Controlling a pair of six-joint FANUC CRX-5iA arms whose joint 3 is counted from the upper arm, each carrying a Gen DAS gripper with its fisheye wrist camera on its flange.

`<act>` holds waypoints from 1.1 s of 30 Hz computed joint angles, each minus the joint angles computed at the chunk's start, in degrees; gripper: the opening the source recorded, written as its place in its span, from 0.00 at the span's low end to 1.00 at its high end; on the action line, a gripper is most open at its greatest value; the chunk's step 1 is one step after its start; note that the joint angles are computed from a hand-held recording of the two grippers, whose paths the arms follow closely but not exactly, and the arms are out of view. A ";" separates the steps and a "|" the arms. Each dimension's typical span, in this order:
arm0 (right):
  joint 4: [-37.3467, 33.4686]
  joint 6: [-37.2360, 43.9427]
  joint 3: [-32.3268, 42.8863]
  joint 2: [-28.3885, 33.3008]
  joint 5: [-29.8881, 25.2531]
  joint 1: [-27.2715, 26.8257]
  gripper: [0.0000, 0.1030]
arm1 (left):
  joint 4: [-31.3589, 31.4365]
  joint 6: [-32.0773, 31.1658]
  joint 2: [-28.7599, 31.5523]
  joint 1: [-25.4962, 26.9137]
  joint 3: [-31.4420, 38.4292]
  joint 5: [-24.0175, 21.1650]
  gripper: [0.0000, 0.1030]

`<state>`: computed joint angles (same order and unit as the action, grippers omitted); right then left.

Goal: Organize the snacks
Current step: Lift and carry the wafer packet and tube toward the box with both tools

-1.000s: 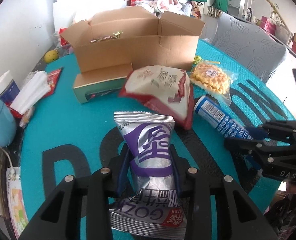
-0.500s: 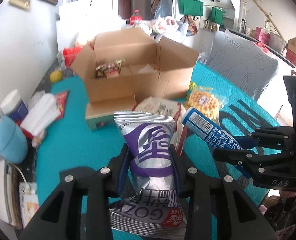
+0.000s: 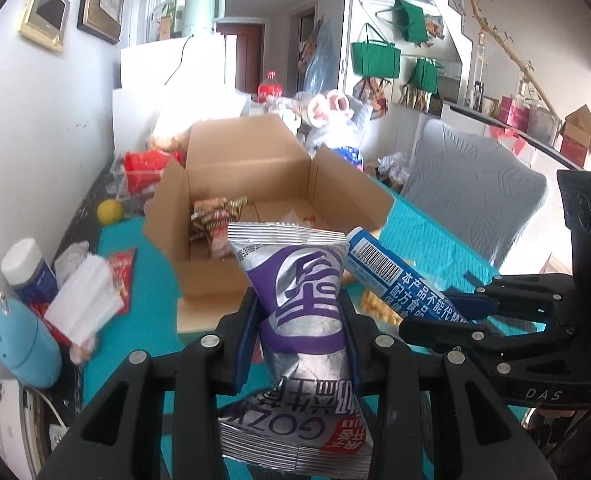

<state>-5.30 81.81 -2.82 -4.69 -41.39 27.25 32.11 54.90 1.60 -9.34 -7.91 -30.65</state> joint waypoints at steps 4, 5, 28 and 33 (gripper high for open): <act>1.96 -0.55 2.14 1.52 0.94 -0.30 0.27 | 1.04 -0.58 1.47 -0.33 2.42 1.70 0.35; 2.14 -0.37 2.81 1.91 0.88 -0.45 0.27 | 0.88 -0.54 1.94 -0.43 3.23 2.14 0.35; 5.58 4.54 22.82 16.02 4.07 -5.81 0.27 | -2.36 5.18 21.30 -0.86 30.96 3.16 0.35; 6.52 3.89 27.59 20.01 4.18 -7.10 0.27 | -12.92 15.84 27.11 -0.84 42.27 -2.16 0.35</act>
